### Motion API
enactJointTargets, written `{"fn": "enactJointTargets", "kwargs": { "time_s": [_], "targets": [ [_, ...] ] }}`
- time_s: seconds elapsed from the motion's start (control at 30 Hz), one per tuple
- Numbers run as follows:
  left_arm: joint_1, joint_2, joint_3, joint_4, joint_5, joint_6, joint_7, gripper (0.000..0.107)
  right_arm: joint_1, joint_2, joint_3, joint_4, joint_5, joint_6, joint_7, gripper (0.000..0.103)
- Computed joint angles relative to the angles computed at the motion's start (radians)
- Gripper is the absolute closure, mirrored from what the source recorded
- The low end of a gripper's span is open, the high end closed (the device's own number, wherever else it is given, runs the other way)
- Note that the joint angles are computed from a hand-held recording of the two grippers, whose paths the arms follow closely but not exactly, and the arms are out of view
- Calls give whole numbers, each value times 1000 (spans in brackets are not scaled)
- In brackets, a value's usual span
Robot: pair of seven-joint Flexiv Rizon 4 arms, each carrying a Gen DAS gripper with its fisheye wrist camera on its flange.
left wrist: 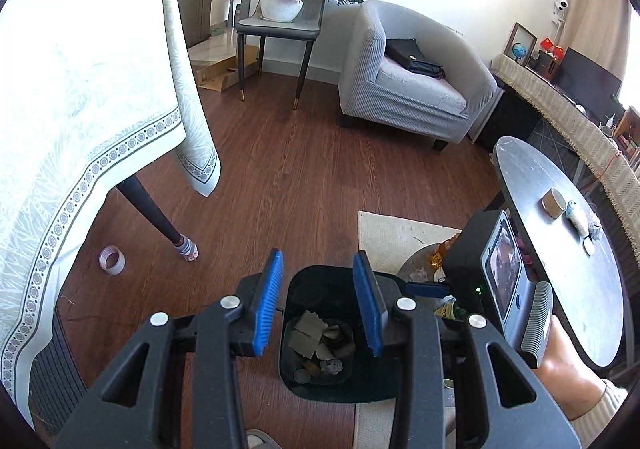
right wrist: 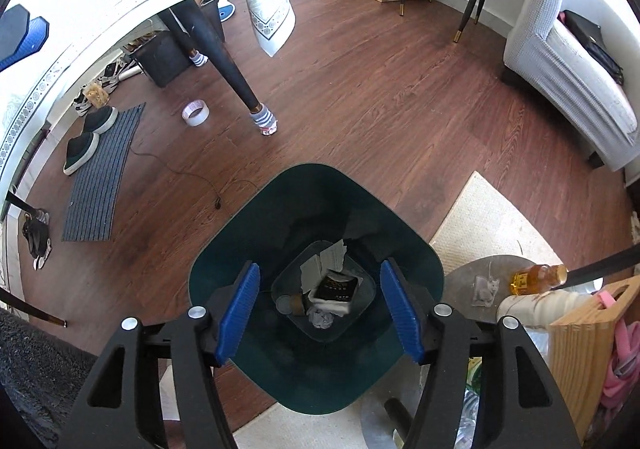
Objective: Collect trash
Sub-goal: 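Move both tools back over the table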
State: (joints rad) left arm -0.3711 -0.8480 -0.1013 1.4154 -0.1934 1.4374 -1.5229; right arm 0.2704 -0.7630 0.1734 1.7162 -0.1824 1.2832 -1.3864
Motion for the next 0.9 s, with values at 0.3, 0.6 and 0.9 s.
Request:
{"fn": "enactJointTargets", "kwargs": {
  "time_s": [0.3,0.6,0.9],
  "targets": [
    [8,19,-13,21,0,31,5,68,-6,9,11,1,9,22,-6,38],
    [12,48,-23,60,-4,100,12,68,-14,68,9,50,17,143,-3,38],
    [-10,64,-18,62,-3,129,13,68,-19,142,-15,120,-1,267,26,38]
  ]
}}
